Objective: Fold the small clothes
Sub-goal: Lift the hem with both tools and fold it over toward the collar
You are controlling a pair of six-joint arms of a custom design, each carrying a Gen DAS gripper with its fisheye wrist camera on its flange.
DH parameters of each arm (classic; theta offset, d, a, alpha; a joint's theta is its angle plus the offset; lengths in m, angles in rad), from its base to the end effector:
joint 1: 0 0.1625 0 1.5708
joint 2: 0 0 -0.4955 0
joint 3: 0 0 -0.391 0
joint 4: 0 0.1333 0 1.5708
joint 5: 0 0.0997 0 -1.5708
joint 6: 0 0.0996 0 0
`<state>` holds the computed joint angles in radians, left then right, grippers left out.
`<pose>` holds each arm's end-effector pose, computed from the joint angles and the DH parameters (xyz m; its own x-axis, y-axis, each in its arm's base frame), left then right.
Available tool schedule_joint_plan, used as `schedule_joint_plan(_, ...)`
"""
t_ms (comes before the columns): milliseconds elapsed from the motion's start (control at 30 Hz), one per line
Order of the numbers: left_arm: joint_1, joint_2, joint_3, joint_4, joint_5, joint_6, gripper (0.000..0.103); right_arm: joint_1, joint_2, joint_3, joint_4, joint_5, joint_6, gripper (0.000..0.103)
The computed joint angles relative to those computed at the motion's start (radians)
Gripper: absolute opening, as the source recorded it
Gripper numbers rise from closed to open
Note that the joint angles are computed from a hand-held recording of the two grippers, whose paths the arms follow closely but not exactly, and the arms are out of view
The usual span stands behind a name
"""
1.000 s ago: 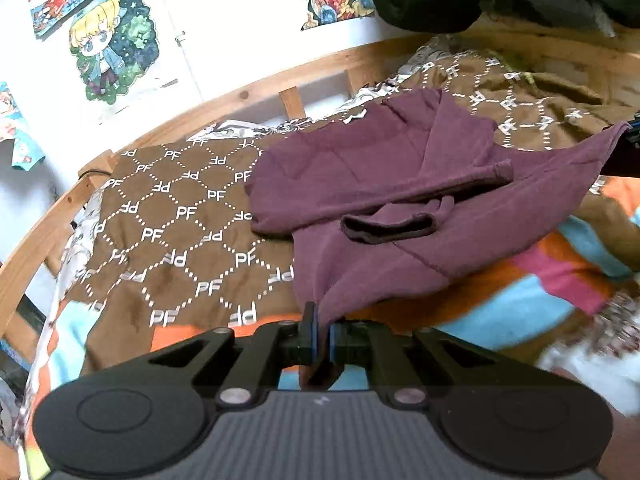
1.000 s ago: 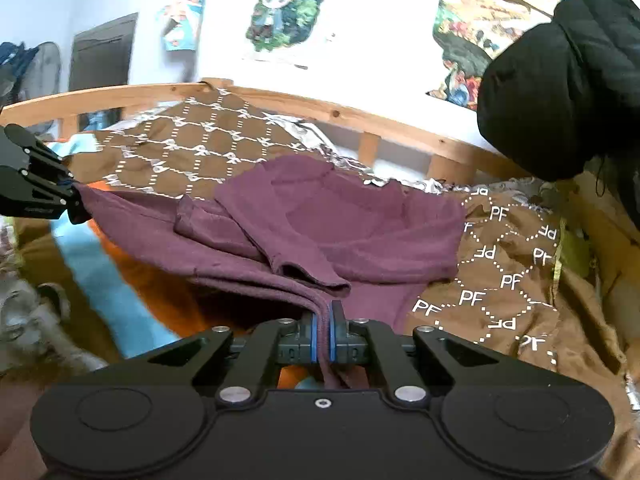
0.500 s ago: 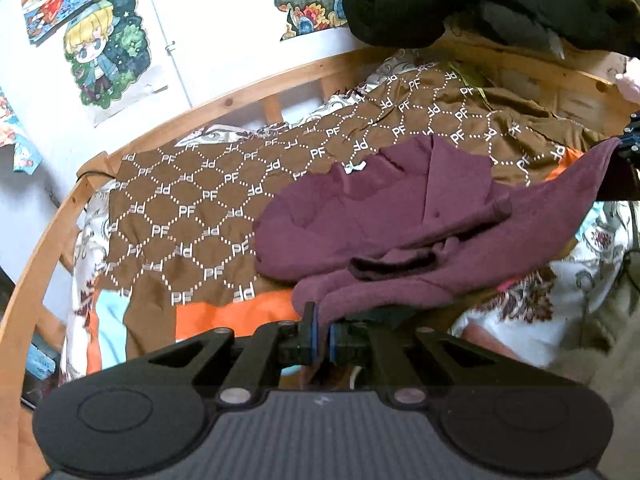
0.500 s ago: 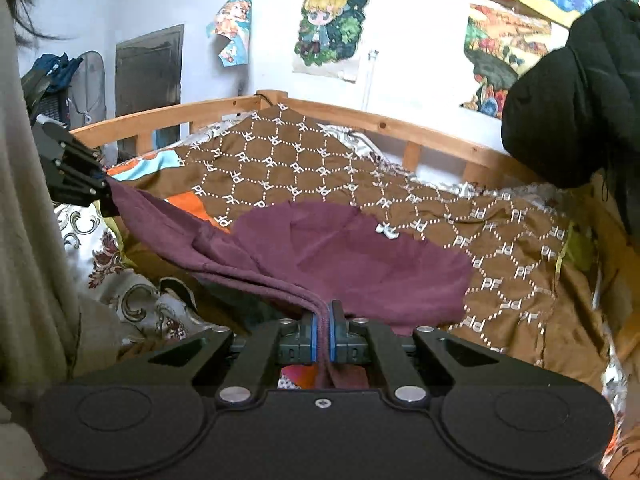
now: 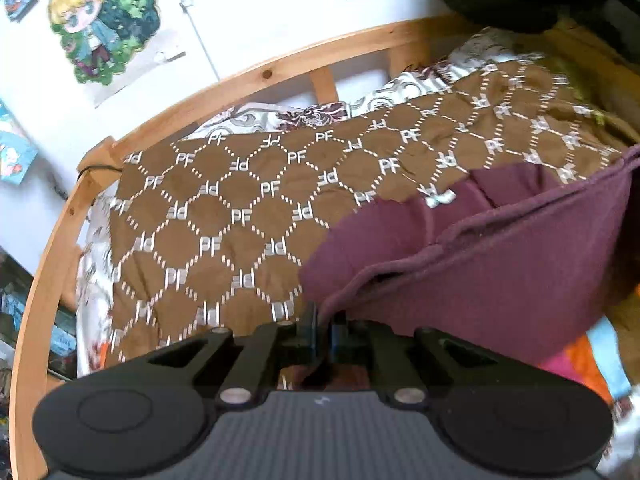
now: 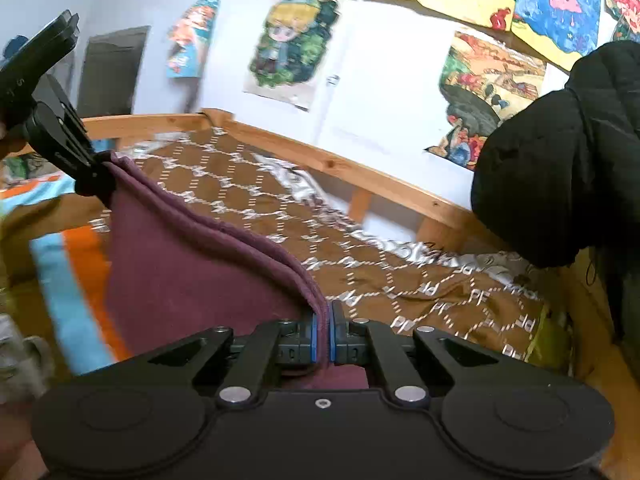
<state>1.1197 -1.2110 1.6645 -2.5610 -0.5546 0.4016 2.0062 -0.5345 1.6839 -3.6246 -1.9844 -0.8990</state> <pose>-0.0822 -0.6696 0.4609 -0.4642 0.1536 -0.8723 0.6042 0.7751 -0.1850 0.3881 -0.6132 0.0801 -0.3956 -0.5008 0.7699 -0.9164 0.2708 -0.2948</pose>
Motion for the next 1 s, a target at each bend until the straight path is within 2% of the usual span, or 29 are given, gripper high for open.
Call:
schedule_joint_plan(100, 0.044, 0.103, -0.098, -0.067, -0.003, 0.085, 0.008, -0.03, 0.063, -0.14, 0.069, -0.017, -0.028, 0.005)
schedule_joint_plan(167, 0.077, 0.17, -0.172, -0.064, -0.013, 0.095, 0.008, -0.049, 0.102, -0.222, 0.121, -0.024, -0.027, 0.005)
schedule_joint_plan(367, 0.157, 0.305, -0.369, 0.095, -0.051, 0.017, 0.008, -0.098, 0.209, -0.458, 0.327, -0.042, 0.022, 0.005)
schedule_joint_plan(467, 0.188, 0.339, -0.43, 0.153, -0.079, -0.02, 0.008, -0.119, 0.256, -0.548, 0.406, -0.045, 0.018, 0.006)
schedule_joint_plan(533, 0.202, 0.355, -0.453, 0.169, -0.084, -0.021, 0.008, -0.126, 0.278, -0.584, 0.433, -0.049, 0.019, 0.006)
schedule_joint_plan(700, 0.224, 0.396, -0.473, 0.1, -0.084, 0.031, 0.009, -0.138, 0.323, -0.637, 0.427, -0.049, 0.003, 0.006)
schedule_joint_plan(800, 0.23, 0.412, -0.491, 0.117, -0.085, 0.021, 0.009, -0.147, 0.344, -0.678, 0.461, -0.06, 0.017, 0.006)
schedule_joint_plan(900, 0.232, 0.418, -0.486, 0.106, -0.074, 0.019, 0.016, -0.157, 0.352, -0.685, 0.461, -0.062, 0.045, 0.018)
schedule_joint_plan(1000, 0.231, 0.407, -0.461, 0.06, -0.087, -0.013, 0.023, -0.168, 0.343, -0.668, 0.465, -0.047, 0.096, 0.021)
